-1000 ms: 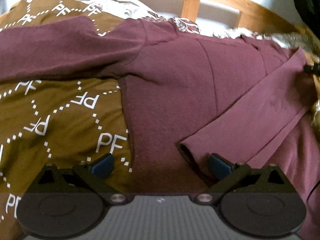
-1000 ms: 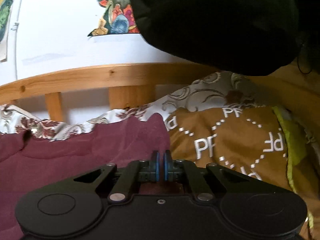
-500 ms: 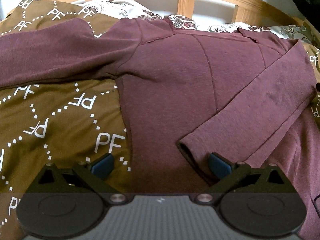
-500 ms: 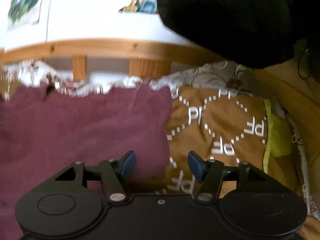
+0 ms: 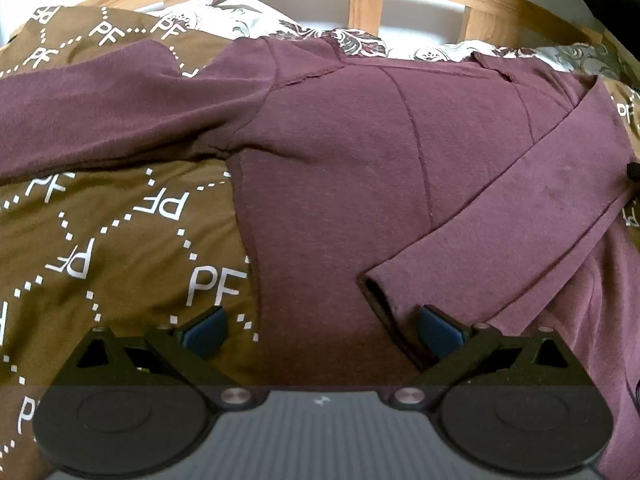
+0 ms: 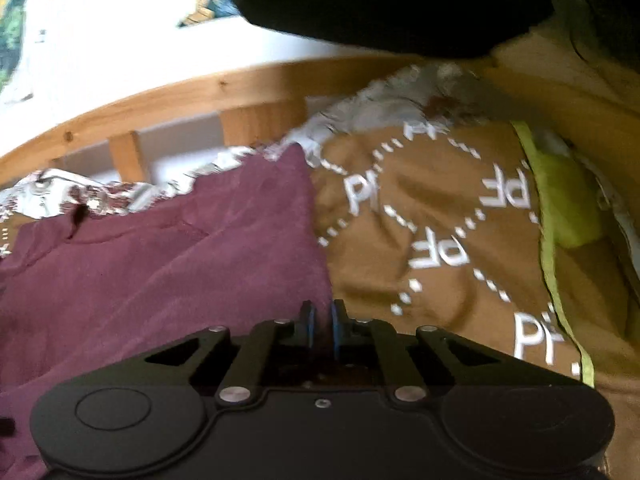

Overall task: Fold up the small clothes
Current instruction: 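Carry the gripped sleeve across the shirt body and release it, then grasp the other sleeve cuff with the left tool and lift it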

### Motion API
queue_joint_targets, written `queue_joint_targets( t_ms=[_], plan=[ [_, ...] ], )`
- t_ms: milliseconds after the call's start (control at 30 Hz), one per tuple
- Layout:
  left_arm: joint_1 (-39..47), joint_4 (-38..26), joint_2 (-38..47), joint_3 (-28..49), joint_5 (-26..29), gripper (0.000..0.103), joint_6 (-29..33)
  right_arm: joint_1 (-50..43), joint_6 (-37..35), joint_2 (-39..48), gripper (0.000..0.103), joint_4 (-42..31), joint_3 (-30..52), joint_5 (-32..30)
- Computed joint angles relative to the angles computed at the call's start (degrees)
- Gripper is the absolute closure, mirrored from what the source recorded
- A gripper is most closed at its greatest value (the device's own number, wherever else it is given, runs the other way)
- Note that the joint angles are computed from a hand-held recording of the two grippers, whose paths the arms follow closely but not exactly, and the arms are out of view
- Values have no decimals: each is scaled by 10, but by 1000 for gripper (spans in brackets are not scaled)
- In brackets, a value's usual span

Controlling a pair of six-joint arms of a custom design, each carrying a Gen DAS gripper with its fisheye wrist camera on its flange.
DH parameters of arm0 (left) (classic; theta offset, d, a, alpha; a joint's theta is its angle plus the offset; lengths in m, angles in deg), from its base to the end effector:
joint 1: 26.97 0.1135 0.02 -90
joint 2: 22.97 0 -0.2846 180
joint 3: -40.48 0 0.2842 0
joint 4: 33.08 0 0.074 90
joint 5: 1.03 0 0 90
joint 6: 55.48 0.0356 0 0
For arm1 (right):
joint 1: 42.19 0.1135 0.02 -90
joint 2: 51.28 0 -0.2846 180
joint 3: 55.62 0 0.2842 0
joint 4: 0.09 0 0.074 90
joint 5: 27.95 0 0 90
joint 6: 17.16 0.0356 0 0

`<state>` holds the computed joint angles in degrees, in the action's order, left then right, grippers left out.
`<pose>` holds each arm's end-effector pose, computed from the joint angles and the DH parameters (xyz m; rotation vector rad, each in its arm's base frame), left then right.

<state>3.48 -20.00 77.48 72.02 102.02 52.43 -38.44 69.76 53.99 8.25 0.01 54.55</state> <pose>0.2066 0.1121 0.0383 -0.1862 2.5021 0.0540 0.3600 0.0283 0.0994 -0.2040 2.2799 0.1560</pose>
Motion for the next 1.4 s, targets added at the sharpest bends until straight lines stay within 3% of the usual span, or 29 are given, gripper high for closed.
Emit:
queue_joint_targets(
  t_ms=[133,200,233,400,467,567,667,733,833,900,1033,1233,1400],
  plan=[
    [7,-24,-10,6,5,1,-3,12,10,14,94,23,-7,21],
    [16,-54,-25,11,14,1,-17,16,28,6,87,19,-12,25],
    [24,-69,-37,12,24,1,-26,21,32,-1,80,17,-17,34],
    [84,-132,-108,17,86,1,-70,46,21,-59,64,33,-68,48],
    [114,-148,-145,20,101,1,-82,54,33,-89,47,39,-89,38],
    [159,-159,-202,22,77,1,-88,80,42,-141,30,47,-126,30],
    [207,-157,-238,29,9,1,-95,110,45,-189,18,46,-158,23],
    [252,-174,-229,55,2,1,-99,131,57,-216,11,33,-171,26],
    [302,-247,-180,132,9,1,-102,152,83,-249,1,18,-185,13],
    [328,-282,-161,169,17,1,-98,167,93,-268,1,19,-200,16],
    [401,-292,-143,209,110,1,-92,188,92,-289,1,-6,-212,37],
    [465,-268,-48,299,226,1,-193,191,77,-287,1,-11,-224,28],
    [468,-265,26,347,216,1,-245,210,33,-265,1,20,-236,46]
  ],
)
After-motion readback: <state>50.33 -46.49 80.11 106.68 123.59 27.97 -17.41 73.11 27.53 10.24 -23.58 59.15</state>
